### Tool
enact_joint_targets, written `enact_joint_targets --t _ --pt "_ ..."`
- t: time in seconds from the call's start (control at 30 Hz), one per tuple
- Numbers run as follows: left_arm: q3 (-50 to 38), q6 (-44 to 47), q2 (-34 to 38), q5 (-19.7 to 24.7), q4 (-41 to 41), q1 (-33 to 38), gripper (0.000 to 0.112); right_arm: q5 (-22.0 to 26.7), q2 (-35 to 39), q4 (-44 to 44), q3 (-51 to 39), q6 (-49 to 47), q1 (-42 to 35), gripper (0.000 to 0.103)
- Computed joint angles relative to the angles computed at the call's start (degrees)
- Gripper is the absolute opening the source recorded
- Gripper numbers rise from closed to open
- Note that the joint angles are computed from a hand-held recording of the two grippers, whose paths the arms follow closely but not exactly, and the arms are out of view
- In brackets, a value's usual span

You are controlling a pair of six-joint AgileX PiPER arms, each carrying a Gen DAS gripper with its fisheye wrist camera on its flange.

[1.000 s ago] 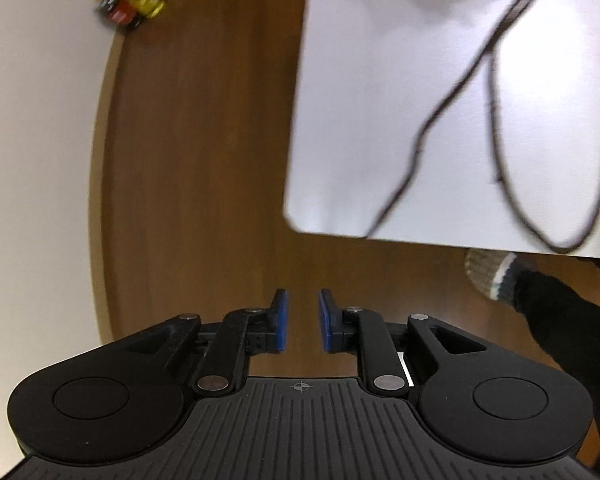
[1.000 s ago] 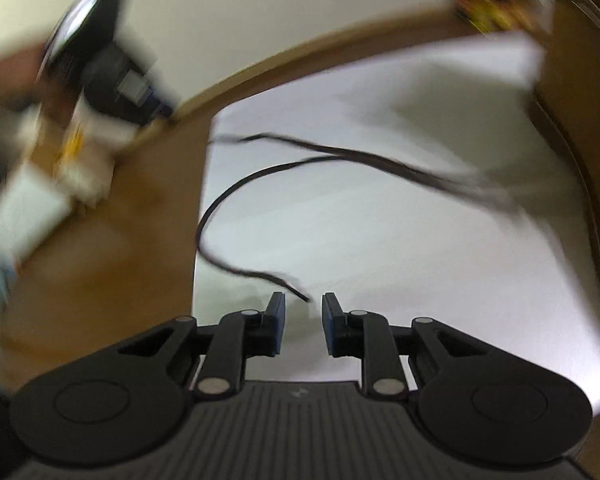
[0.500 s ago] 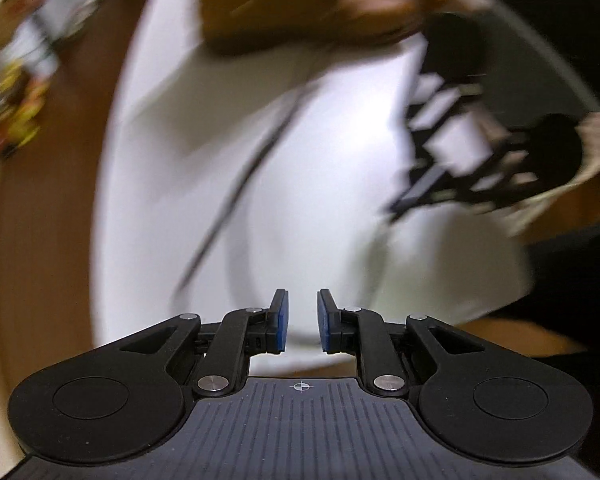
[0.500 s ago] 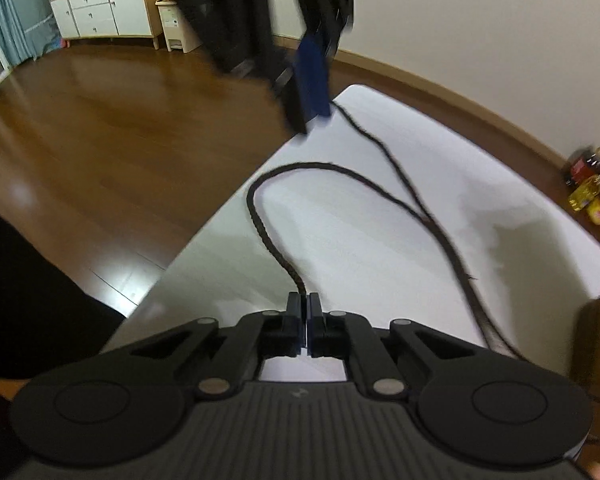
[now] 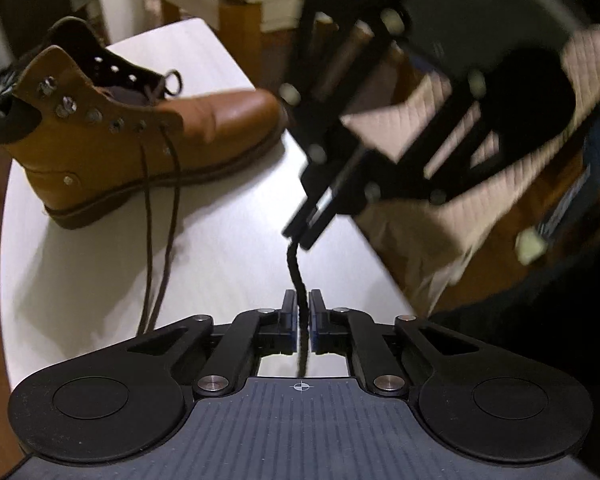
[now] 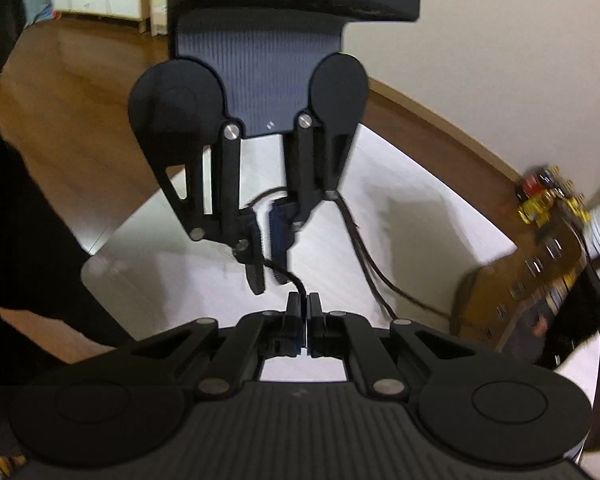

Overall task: Lace up shoes with both hands
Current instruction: 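Grasp the lace end near the boot with the left tool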

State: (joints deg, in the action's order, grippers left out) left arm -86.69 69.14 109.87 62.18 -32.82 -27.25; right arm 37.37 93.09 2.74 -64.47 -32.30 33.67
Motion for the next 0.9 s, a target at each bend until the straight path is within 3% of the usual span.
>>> enact_joint_targets --t 0.1,0.33,0.4,0.57,0.67,0.77,0.9 --pt "-4.5 -7.0 1.0 0.9 0.7 -1.9 0.004 -1.3 -2.4 2.4 2.8 -1.2 -2.8 0.003" --pt "-8.9 -24.0 2.8 -4.2 2.7 -5.9 0.004 -2.7 -6.6 4.0 6.5 -2.5 -11.0 0.007" --pt "-9.8 -29.5 3.1 -5.7 4.1 -6.8 0.004 -2.2 -6.4 10.5 7.0 -2.5 -17.2 0.007" --pt "-10.6 -37.0 2.8 -9.5 7.1 -9.2 0.004 7.8 -4.2 39.1 6.7 -5.7 -36.3 0.015" --pt "-10.5 -39.2 1.9 -10.5 7.4 -10.0 0.004 16.7 -1.3 56.3 8.1 -7.4 -47.0 0.018" --pt "-9.9 -38.5 1.2 -11.3 6.8 -10.1 0.004 23.1 3.8 70.1 11.2 -11.8 -52.3 0.03" --pt "-11.1 -36.1 1.1 -9.7 5.1 -9.1 0.004 27.4 7.9 78.2 13.1 -13.4 -53.3 0.03"
